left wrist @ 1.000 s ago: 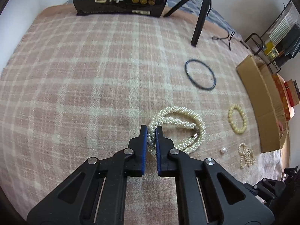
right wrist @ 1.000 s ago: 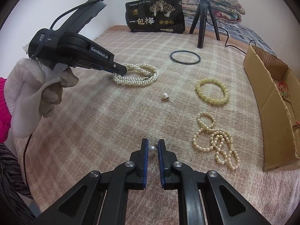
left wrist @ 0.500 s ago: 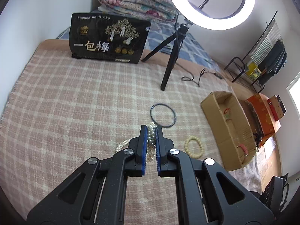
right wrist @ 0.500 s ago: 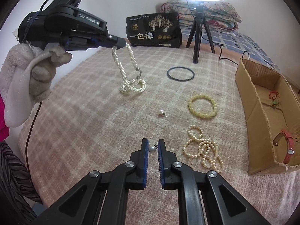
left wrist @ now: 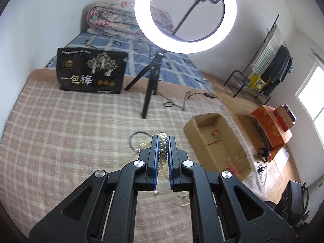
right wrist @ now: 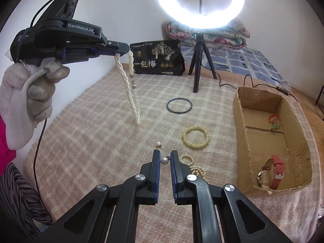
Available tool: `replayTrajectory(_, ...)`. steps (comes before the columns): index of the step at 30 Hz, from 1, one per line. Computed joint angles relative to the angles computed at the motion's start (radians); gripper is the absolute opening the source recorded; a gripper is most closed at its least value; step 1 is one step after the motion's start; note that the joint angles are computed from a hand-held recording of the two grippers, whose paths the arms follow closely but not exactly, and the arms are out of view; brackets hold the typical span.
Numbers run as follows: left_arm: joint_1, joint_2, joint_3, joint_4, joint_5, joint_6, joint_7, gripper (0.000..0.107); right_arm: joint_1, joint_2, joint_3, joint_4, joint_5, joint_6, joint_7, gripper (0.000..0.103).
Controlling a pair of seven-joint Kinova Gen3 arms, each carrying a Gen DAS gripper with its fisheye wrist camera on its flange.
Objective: Organize jewelry
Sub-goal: 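Lift and carry the pearl bracelet with the left gripper while the right carries the earring to the box, then open the left gripper releasing the bracelet into the box while the right drops the earring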
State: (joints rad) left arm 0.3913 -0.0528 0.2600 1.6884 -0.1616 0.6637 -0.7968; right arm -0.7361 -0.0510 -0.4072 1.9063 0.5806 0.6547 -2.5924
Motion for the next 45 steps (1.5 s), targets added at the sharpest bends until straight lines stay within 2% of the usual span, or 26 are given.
replayTrajectory(9,0.073,0.057,0.039,-0.148,-0.092,0.029,0.042,0.006,0.084,-0.088,0.002,-0.005,-0.043,0.014,0.057,0.008)
replayTrajectory(18,0.217,0.176,0.008,-0.355,-0.216,0.1,0.071,0.006,0.198,-0.153,0.018,-0.005,-0.167,0.009,0.175,0.008)
replayTrajectory(31,0.362,0.39,-0.095,-0.634,-0.167,0.169,0.012,0.006,0.324,-0.188,0.085,-0.007,-0.294,0.045,0.354,0.008)
replayTrajectory(36,0.412,0.486,-0.138,-0.749,-0.165,0.235,-0.015,0.006,0.357,-0.178,0.122,0.003,-0.348,0.042,0.433,0.008)
replayTrajectory(45,0.44,0.601,-0.195,-0.888,-0.14,0.305,-0.042,0.006,0.397,-0.162,0.184,0.038,-0.435,0.034,0.545,0.008)
